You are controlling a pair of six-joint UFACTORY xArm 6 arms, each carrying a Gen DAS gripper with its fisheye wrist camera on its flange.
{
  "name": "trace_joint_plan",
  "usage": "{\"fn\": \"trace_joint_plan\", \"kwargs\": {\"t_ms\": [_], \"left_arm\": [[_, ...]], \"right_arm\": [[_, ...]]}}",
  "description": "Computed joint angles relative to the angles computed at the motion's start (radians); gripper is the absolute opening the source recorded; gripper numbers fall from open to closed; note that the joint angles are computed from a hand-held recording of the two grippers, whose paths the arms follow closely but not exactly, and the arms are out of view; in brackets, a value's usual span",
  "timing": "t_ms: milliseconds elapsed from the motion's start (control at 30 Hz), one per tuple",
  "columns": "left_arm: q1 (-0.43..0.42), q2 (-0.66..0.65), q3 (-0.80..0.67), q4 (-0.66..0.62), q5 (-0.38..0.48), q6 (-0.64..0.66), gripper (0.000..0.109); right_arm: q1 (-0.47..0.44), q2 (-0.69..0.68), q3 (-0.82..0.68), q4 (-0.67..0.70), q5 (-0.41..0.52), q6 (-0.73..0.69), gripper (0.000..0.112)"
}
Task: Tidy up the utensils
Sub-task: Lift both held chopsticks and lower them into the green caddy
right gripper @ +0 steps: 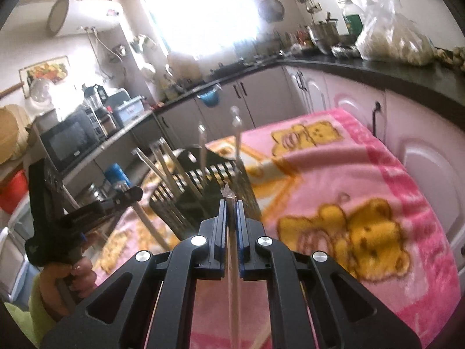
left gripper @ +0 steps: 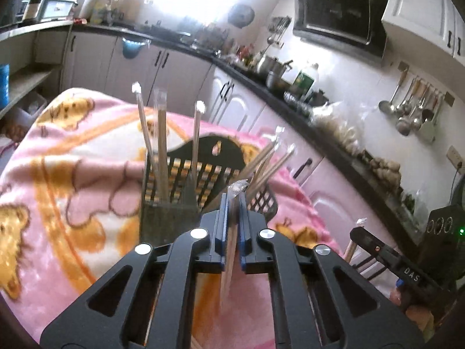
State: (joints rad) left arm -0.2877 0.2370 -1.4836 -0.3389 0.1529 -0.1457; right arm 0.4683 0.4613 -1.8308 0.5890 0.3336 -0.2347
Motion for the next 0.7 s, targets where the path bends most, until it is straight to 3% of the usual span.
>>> {"fn": "trace_joint_plan", "kwargs": {"t_ms": [367, 600, 700], "left_arm": [[0.027, -0.005, -0.077, -0.017, -0.051, 0.032, 0.001], [0.058, 0.008, -0.121, 0.086, -0.076, -0.063, 0.001], [0.079, 0.006, -0.116, 0.192, -0.092, -0.168, 0.001]], "right_arm": [[0.001, 0.138, -0.257, 0.006, -0.010, 0.040, 0.006], [-0.010, 0.275, -0.489, -0.073, -0.012, 0.172, 0.006], [-0.015, 0.360, -0.636, -0.139, 0.000, 0.238, 0.006]]}}
